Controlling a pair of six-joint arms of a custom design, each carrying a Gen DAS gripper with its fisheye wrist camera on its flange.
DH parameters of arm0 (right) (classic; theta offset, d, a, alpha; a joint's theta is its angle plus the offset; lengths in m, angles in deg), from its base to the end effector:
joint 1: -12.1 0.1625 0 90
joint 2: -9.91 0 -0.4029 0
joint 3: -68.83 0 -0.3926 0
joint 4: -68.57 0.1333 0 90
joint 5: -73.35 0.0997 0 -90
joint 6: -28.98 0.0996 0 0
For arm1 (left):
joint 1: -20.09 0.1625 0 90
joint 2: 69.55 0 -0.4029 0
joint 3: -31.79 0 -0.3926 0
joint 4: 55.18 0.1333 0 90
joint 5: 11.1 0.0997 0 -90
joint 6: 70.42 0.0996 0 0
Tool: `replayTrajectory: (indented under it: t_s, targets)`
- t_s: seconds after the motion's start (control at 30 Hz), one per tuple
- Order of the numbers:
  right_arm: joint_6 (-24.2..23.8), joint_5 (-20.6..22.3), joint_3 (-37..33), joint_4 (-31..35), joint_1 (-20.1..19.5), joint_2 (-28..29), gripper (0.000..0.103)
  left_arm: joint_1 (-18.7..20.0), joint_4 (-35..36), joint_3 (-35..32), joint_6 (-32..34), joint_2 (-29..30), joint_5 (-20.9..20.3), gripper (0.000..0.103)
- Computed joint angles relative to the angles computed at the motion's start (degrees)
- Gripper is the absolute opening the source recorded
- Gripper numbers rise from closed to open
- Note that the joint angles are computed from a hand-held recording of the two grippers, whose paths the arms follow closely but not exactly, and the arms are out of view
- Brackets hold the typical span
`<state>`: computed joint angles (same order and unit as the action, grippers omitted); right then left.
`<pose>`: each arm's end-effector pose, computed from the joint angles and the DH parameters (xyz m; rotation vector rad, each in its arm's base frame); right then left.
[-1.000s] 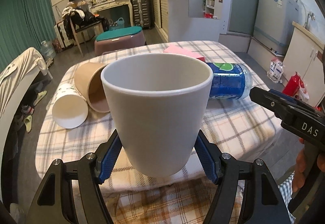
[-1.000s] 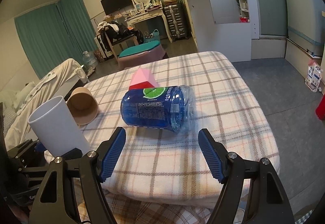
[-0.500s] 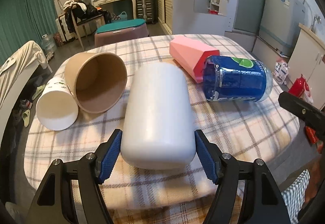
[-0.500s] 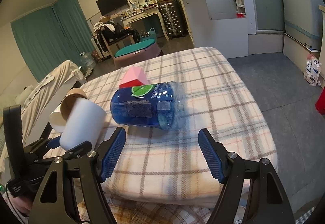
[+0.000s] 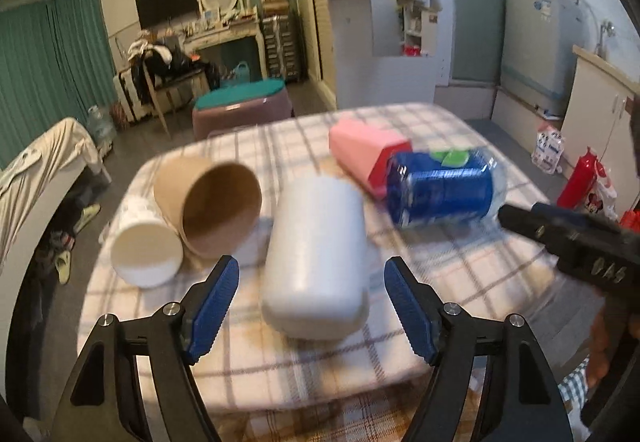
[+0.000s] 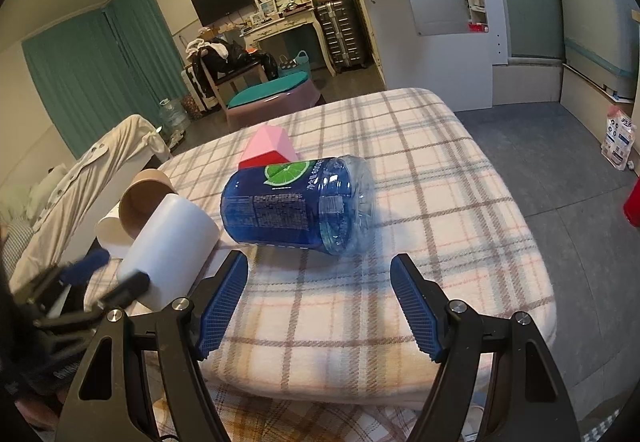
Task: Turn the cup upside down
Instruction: 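Lift the white cup with the left gripper and rotate it rim-down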
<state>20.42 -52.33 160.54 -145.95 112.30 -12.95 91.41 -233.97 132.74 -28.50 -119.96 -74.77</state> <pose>0.1866 -0.6126 -0.0104 -0.0107 -2.3074 1.2115 -0.0368 -0.6630 0.1615 1.0745 2.2363 -0.7234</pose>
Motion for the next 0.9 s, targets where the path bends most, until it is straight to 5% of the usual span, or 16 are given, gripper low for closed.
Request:
replayTrajectory:
  t_s: [0.43,0.9]
  targets:
    - [-0.7,-0.5,0.0,0.5,0.6,0.0,0.074,3.3,1.8,-1.9,-3.0,3.1,-2.6,0.08]
    - [0.0,0.0,0.1,0.5,0.1,-0.2,0.074,2.9,3.7,-3.4,-2.5,3.7,-1.9,0.071]
